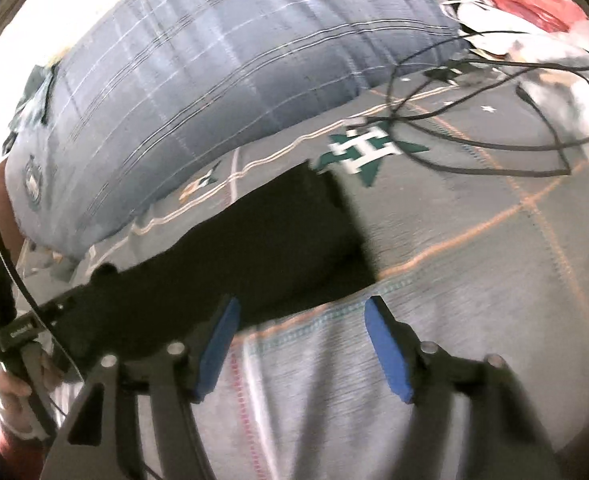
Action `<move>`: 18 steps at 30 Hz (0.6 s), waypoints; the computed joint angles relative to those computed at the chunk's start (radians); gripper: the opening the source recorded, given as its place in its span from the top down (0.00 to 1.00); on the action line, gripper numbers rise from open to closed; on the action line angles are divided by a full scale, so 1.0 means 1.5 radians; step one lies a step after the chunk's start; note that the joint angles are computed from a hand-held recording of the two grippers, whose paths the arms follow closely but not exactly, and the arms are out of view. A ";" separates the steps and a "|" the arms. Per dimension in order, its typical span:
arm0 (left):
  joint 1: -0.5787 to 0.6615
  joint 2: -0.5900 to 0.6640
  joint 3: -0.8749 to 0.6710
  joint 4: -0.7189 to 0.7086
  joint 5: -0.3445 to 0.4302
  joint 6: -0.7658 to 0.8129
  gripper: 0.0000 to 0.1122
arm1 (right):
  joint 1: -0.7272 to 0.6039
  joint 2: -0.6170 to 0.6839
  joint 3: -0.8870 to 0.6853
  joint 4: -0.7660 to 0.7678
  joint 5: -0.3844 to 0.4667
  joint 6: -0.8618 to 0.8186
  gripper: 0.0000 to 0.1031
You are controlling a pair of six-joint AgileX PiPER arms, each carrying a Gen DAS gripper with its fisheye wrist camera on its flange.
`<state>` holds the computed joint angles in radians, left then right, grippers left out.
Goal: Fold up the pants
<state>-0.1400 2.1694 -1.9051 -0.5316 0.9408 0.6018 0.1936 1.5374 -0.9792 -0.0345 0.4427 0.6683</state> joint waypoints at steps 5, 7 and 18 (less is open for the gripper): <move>-0.059 0.085 -0.150 0.023 0.057 -0.052 0.26 | -0.007 0.017 -0.015 -0.024 0.010 0.017 0.35; -0.073 0.110 -0.197 0.027 0.073 -0.063 0.26 | -0.002 0.028 -0.020 -0.065 0.014 0.065 0.34; -0.112 0.191 -0.342 0.051 0.127 -0.060 0.26 | -0.004 0.029 0.005 -0.081 -0.032 0.096 0.33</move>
